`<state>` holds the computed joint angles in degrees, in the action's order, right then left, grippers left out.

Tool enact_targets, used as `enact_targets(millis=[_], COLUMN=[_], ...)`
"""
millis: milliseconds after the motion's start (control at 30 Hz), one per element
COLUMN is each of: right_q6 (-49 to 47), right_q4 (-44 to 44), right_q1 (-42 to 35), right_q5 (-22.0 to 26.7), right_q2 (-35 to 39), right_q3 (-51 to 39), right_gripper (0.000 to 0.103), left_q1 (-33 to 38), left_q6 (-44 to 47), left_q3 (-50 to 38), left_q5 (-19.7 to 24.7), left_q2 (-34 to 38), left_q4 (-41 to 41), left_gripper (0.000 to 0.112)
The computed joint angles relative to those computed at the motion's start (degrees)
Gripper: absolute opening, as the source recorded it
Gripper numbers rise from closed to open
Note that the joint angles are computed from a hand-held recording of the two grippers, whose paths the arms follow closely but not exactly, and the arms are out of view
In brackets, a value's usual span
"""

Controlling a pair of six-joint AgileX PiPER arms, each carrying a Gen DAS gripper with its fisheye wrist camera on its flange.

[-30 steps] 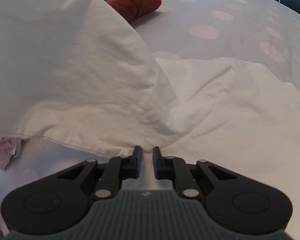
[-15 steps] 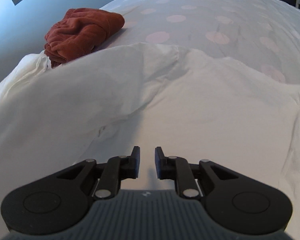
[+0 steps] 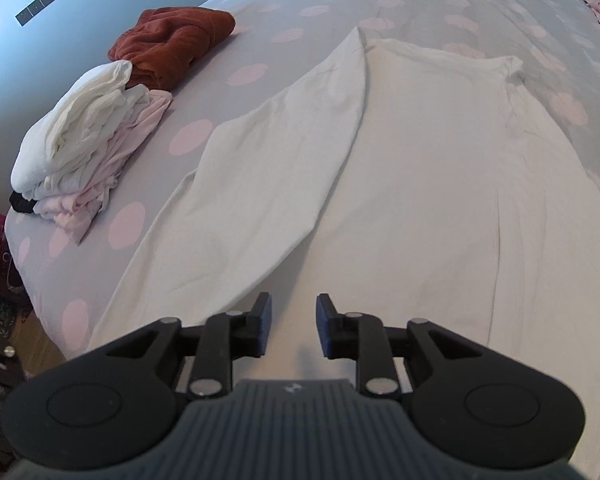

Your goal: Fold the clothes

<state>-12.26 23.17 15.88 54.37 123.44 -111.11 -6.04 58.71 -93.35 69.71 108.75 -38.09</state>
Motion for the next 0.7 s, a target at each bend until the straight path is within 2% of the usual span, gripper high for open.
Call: enact_targets(millis=[67,167,267,367,467,533,667,700], right_q6=[-1.89,-5.08,-8.42,-12.47,-15.26,-16.10,-16.59,-16.00], right_q4=[1.05,4.78,10.10,15.32,17.95,18.18,17.15,15.65], right_q1=[0.53,0.89,0.62,0.75,1.78,2.77,5.01,5.63], right_q5=[-4.04,-9.54,-12.31,-14.39,-16.49,-17.54,-19.28,-19.83], right_q2=[-4.44,-10.60,-15.08,-18.93,-21.62,-22.80,-24.47,-24.38], right_q3=[8.58,20.38,29.19,36.87,42.41,44.95,48.71,48.94], right_gripper=[0.036,0.036,0.036,0.036,0.041,0.041,0.040,0.039], left_q1=[-0.83,-0.69,-0.04,-0.72,-1.58,-1.28,-2.01,-2.96], left_q6=[-0.36,-1.35,-4.74,-11.59,-18.79,-22.15,-25.26,-26.30], left_q3=[3.24,8.86,13.44,16.42,17.48,18.07,17.87,19.01], left_q5=[-1.53,-5.66,-10.86,-17.56,-21.97,-22.66,-20.75,-21.78], left_q2=[-0.85,-3.46,-5.35,-6.15,-5.01,-4.12,-1.65,-2.15], left_q4=[0.12,-0.49,-0.24,4.93,9.88,10.31,9.08,9.98], left_gripper=[0.021,0.024,0.026,0.026,0.026,0.026,0.026,0.026])
